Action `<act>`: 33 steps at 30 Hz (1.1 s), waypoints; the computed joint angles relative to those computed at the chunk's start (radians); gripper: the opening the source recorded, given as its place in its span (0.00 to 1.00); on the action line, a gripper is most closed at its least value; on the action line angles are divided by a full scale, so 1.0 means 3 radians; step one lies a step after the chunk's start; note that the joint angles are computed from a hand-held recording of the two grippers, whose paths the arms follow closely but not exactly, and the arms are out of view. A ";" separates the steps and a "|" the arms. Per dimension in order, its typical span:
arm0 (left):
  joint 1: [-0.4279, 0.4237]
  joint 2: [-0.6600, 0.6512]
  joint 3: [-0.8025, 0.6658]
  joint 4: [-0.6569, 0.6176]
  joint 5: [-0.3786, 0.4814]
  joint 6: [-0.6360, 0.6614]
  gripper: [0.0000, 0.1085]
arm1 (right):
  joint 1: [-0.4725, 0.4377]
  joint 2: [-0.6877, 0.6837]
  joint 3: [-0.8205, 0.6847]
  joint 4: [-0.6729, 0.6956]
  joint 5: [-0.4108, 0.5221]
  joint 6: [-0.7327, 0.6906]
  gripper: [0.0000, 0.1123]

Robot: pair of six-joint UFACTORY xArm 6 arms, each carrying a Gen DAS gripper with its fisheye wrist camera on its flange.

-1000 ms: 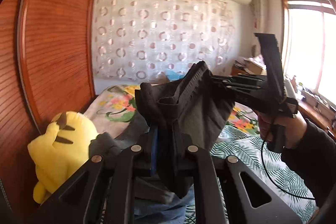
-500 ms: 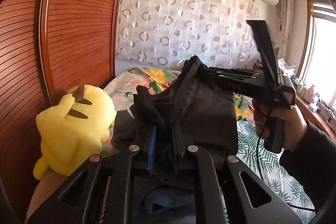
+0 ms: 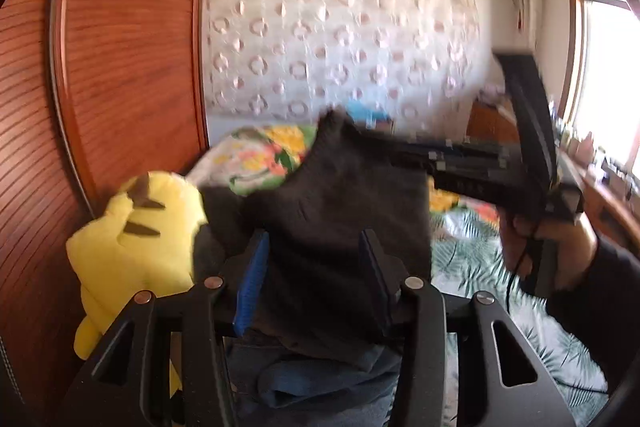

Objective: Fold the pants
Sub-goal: 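Carry the held shorts over the stack of folded blue jeans, then lower the shorts onto the jeans stack and open both grippers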

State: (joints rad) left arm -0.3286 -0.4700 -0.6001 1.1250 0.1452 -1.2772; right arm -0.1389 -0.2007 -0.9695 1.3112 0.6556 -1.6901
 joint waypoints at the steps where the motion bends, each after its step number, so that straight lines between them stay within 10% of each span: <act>1: 0.0003 0.0049 0.0002 -0.0051 0.0017 0.0034 0.43 | 0.0010 0.0042 -0.0031 -0.0021 -0.0025 0.0035 0.25; 14: 0.0015 0.0174 0.0004 -0.0227 0.0066 0.0192 0.44 | 0.0197 0.0169 -0.0143 -0.0165 -0.0305 0.0390 0.25; 20: -0.0085 -0.0052 0.0130 -0.0355 0.0181 0.0294 0.50 | 0.0174 -0.0351 0.0293 -0.0089 -0.0397 0.0473 0.25; 24: -0.0150 -0.0286 0.0297 -0.0543 0.0147 0.0495 0.74 | 0.0100 -0.0788 0.0665 -0.0106 -0.0385 0.0541 0.25; 33: -0.0575 -0.0742 0.0430 -0.0490 0.0490 0.0531 0.80 | -0.0222 -0.1924 0.1446 -0.0317 -0.0113 0.0870 0.31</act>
